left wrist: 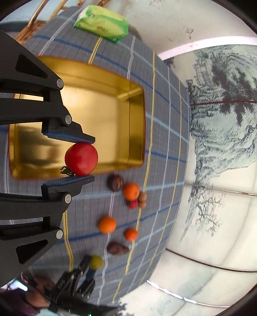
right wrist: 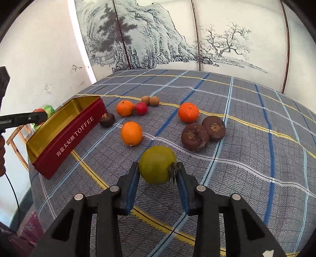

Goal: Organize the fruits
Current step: 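Carry the red tomato into the gold tray and open the left tool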

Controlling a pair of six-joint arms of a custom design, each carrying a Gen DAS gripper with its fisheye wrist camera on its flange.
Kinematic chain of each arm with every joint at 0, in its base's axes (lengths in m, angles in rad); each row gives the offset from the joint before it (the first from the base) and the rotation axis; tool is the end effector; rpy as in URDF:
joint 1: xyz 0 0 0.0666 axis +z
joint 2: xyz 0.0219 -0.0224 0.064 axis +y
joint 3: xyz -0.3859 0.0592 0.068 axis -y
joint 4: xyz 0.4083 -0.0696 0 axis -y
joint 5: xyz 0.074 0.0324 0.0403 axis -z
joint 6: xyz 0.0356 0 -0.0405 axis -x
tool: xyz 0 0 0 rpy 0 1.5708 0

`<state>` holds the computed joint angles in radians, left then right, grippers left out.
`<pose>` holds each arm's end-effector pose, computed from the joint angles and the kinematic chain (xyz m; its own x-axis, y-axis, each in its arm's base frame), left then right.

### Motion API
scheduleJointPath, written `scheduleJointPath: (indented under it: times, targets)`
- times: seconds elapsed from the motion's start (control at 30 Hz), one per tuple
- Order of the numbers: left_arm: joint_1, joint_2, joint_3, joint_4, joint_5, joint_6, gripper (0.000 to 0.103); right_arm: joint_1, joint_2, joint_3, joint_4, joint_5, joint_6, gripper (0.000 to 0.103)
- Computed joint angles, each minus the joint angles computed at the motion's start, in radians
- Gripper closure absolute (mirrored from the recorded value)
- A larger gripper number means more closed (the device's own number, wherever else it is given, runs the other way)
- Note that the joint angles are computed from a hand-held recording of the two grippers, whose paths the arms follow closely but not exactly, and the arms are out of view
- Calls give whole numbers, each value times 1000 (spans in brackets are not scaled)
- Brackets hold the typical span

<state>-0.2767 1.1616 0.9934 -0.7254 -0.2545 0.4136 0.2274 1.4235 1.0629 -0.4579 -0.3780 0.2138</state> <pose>0.3882 -0.1013 0.3587 -0.7317 -0.1965 -0.6526 -0.1982 0.9775 -0.0722 0.4722 0.1223 0.2999 -0.5985 -0.3409 -0.7249 -0.5958 0.7944 0.1183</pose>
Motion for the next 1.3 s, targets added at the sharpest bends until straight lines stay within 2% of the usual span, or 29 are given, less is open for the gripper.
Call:
scheduleJointPath:
  times: [0.23,0.67,1.03,1.3]
  targets:
    - [64,42,-1,-6,-44,-76,71,10,-10,-13,17,10,19,69]
    - [158,180,69,-39,-53,-171,71,9,-8,-9,7,8,13,69]
    - [186,242,124,-69,-63,-209,71,5,1,-3,0,9,15,69]
    - [189,266,141,-76,-84,-234,70,22,13,9,-21,56,18,68]
